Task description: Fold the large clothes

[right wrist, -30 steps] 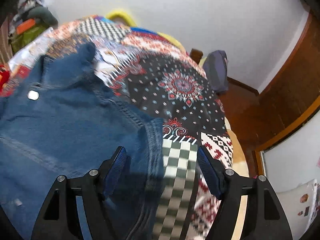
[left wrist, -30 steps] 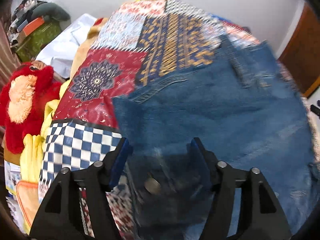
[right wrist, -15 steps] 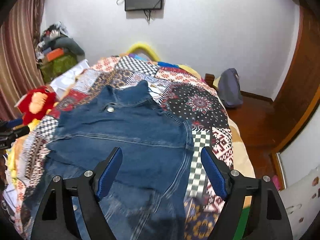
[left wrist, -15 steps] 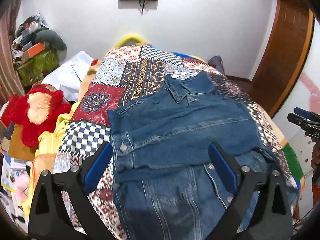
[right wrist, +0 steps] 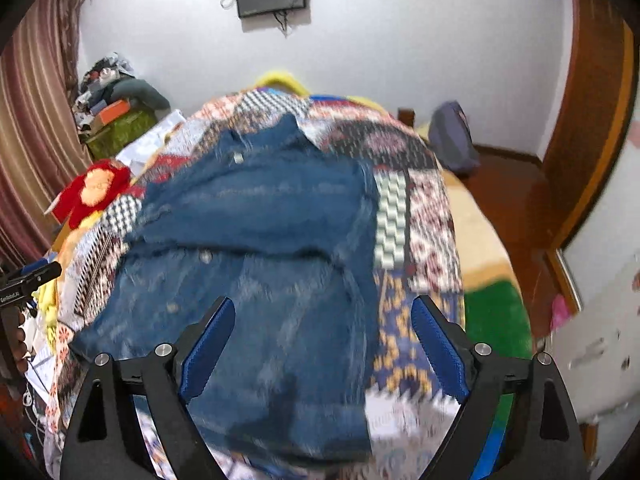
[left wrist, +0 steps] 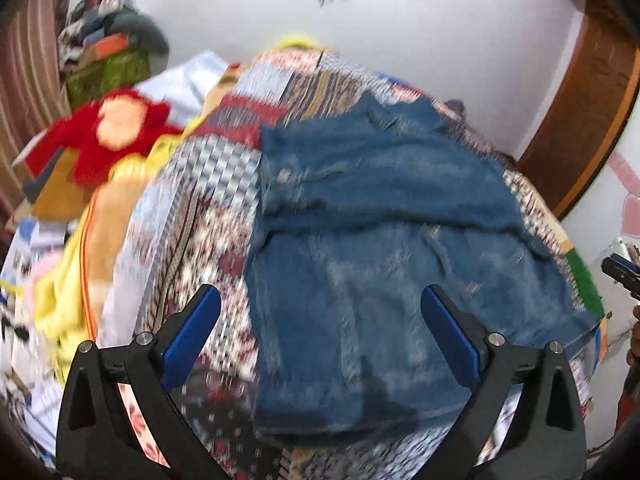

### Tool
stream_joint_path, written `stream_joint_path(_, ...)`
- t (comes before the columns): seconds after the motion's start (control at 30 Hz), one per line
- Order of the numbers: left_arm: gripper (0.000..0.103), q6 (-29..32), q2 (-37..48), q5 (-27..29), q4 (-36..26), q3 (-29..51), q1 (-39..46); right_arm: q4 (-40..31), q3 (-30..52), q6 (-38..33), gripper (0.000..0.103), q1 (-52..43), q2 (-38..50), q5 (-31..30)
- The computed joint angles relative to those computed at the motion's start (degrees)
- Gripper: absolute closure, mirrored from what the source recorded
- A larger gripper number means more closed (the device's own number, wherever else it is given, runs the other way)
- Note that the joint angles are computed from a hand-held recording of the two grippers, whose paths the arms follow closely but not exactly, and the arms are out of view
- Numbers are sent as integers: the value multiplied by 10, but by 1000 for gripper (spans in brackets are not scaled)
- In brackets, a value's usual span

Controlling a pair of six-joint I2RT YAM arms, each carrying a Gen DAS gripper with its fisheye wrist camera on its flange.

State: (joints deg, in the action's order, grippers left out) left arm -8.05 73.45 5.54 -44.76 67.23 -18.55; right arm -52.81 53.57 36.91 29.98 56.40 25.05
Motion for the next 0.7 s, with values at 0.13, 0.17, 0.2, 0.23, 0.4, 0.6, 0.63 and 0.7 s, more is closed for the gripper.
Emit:
stream_joint_path(0.13,2,-17,-12,32,-6,-57,28,-21,-56,44,14,5,-38,-27)
stream_joint_path(0.17,2,-23,-13,40,-7,-67,34,-20,-73,52,14,-2,-51,-42)
stream_joint_path(0.2,2,-29,-13,59,-11,-79,45,-19,-85,58,14,-9,-62,-54)
stream_joint_path(0.23,2,-30,-12,73,-13,-86,53,-17,-105,73,14,-17,-79,-68)
stream_joint_path(0.4,2,-46,-25,95,-10,-126,75,-45,-151,145,15,-8,-131,-48)
stream_joint_path(0.6,11,-56,-30,113,2,-155,79,-38,-187,160,30,-19,-203,-115)
stream_joint_path(0.63,14,-58,-26,118,5,-158,80,-26,-196,160,35,-25,-213,-132)
stream_joint_path(0.7,16,-64,-18,139,15,-169,81,5,-214,161,43,-43,-224,-168)
